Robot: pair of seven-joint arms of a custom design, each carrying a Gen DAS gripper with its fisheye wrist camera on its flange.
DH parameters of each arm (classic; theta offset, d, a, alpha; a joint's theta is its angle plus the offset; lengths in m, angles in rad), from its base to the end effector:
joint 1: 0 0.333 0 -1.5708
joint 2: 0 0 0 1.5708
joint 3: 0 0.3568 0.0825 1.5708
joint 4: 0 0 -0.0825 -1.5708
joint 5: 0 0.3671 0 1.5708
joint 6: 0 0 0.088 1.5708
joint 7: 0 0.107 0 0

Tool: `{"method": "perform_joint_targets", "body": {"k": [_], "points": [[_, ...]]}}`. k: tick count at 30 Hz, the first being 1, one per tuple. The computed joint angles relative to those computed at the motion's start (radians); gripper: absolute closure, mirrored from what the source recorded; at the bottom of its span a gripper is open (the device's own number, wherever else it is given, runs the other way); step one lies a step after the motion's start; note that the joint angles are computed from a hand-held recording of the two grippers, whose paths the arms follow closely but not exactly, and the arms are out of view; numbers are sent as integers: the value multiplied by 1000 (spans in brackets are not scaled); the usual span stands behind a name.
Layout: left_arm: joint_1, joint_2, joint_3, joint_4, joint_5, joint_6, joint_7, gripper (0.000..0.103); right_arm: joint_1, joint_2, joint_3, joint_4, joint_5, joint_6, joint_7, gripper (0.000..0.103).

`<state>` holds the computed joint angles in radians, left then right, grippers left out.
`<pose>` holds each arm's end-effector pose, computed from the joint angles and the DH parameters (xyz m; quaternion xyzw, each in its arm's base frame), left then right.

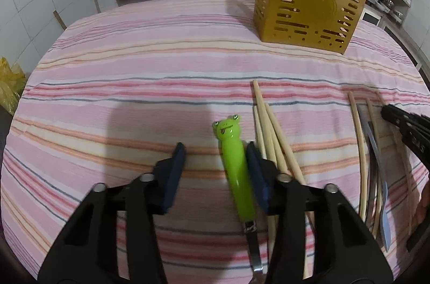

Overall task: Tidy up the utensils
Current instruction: 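Close the left gripper on the green frog-handled fork while the right gripper grasps a wooden chopstick, then lift the fork with the left gripper while the right gripper carries the chopstick over the yellow caddy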

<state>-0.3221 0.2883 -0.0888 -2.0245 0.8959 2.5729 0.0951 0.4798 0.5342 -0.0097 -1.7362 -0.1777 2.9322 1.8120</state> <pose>0.5602 -0.2544 0.3800 -0.7869 0.5426 -0.1616 0.2454 0.6373 0.3379 0.3937 -0.7859 0.5249 -0.1782 0.2742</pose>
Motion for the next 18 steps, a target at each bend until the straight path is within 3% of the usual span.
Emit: {"method": "perform_joint_targets", "body": {"k": [4,7,12,18], "points": [[15,7,-8,11,-53,6,47,81,-17,-1,19,-4,26,-4,-3,96],[18,17,-11,28,-99,-5,95,84,1,8,2,20,16,-33,5,96],[17,41,-14,73,-174,-47,183,85,-30,27,33,75,35,-102,-33,96],[25,44,9,60,-214,26,198,86,-52,45,61,122,72,-162,-71,96]]}}
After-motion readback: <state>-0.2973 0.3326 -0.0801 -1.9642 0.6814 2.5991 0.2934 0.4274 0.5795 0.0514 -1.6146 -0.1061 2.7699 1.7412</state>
